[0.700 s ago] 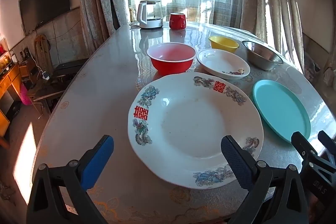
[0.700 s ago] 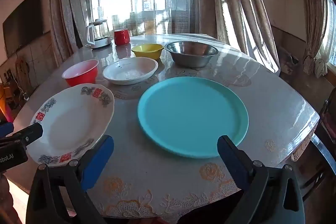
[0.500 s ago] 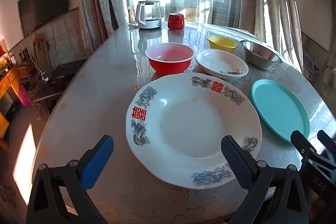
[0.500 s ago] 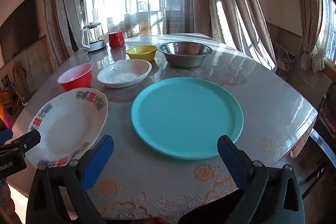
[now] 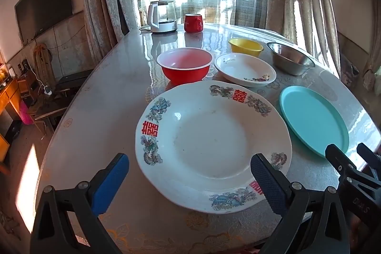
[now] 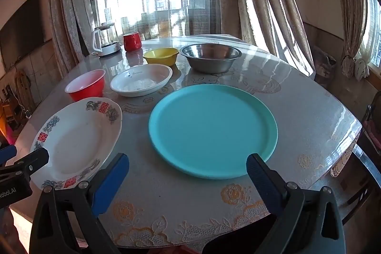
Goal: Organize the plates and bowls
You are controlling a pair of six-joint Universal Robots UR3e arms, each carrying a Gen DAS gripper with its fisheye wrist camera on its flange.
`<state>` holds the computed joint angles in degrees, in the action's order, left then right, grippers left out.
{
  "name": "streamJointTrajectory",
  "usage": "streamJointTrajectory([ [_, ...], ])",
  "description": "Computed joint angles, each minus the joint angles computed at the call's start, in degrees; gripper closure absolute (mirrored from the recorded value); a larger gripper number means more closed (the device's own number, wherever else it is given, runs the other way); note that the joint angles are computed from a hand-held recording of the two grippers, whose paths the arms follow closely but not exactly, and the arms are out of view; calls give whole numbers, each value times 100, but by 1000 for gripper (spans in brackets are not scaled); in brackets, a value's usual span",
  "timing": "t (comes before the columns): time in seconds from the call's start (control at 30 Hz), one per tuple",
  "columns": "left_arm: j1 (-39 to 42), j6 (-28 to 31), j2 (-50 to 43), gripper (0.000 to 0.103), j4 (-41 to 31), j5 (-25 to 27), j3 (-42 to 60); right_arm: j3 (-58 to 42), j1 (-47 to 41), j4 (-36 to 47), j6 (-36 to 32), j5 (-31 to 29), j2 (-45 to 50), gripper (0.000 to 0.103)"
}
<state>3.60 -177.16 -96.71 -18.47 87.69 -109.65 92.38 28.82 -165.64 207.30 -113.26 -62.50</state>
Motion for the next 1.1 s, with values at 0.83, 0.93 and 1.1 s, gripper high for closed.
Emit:
streamJointTrajectory([
  [0.83, -56, 61, 14, 0, 42, 1, -44, 93, -11, -136, 33, 38, -12, 2],
  [0.93, -67, 63, 6, 0, 56, 11, -49, 126, -18, -169, 62, 38, -20, 2],
  [1.1, -92, 82, -11, 0, 90, 10, -47, 166, -14, -215, 59, 0, -36, 2],
])
